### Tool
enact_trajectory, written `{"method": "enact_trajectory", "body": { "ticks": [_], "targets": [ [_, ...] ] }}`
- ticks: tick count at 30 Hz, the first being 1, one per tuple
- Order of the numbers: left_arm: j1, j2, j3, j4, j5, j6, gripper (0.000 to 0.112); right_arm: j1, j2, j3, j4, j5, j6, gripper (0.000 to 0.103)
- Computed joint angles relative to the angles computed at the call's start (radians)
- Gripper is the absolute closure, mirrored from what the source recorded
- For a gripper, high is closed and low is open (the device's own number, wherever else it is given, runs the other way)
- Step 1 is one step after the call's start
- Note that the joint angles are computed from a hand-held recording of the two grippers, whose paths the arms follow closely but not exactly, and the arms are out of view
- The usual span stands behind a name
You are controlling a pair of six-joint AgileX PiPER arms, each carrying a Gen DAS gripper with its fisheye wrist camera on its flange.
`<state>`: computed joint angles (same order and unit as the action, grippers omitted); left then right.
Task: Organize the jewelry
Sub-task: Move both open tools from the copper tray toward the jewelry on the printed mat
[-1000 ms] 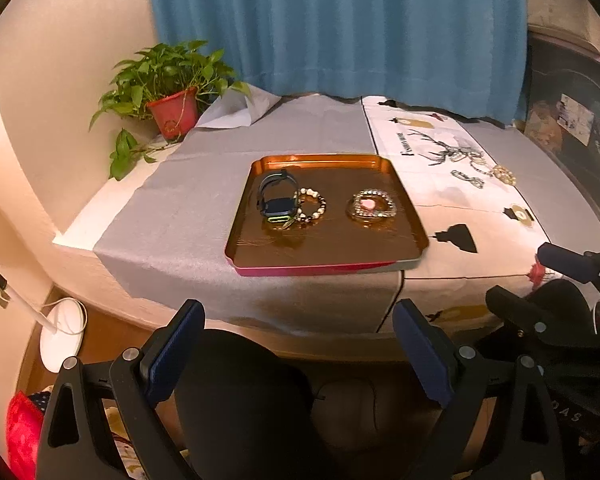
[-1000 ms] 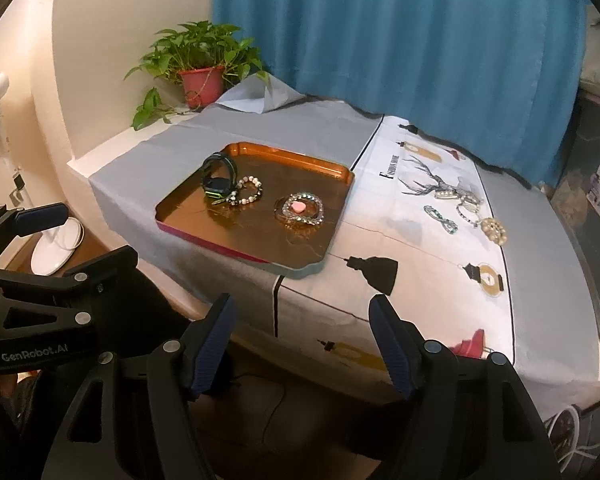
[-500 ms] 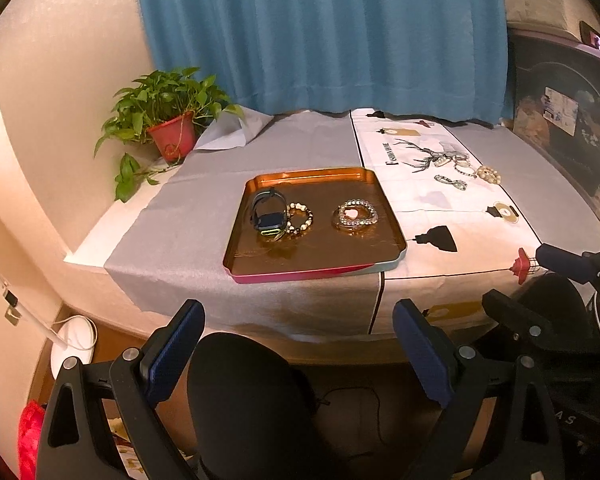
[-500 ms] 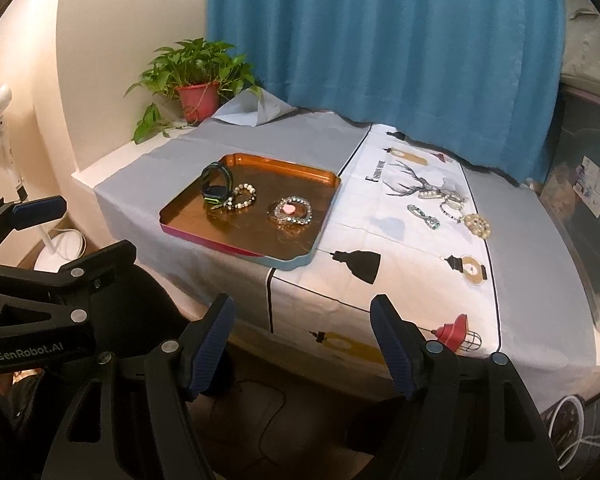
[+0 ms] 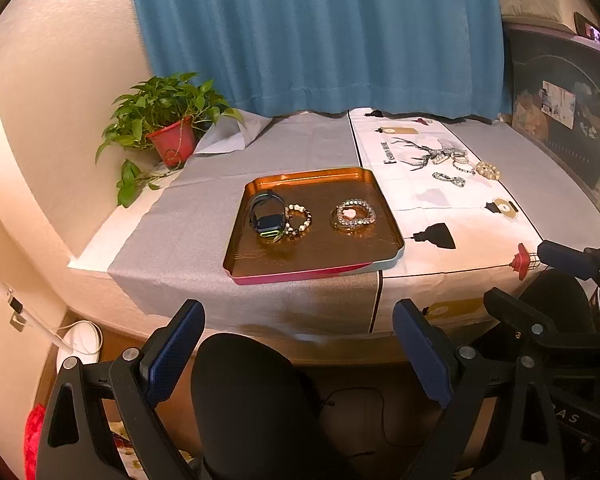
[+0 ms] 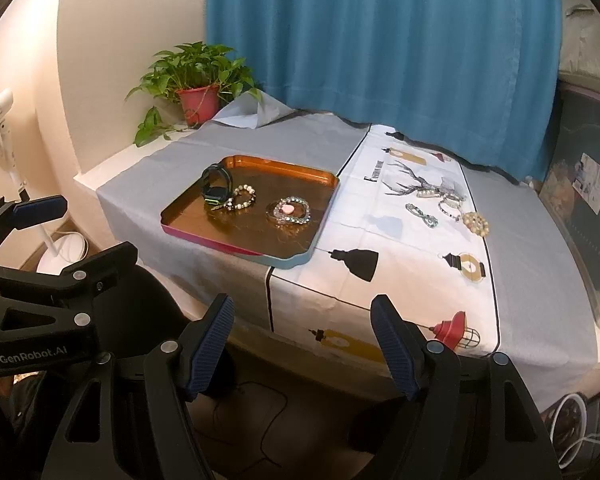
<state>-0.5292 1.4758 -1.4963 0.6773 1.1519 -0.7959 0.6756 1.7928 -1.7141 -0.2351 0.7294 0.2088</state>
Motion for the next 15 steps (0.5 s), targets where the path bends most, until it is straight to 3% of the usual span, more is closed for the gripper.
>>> {"method": "enact_trajectory", "body": {
  "ticks": [15],
  "targets": [
    [0.025,0.109,-0.101,-0.064,0.013,0.098,0.018,-0.087,0.034,-0.001,0.080,-0.006,-0.052,0.031]
  ]
}}
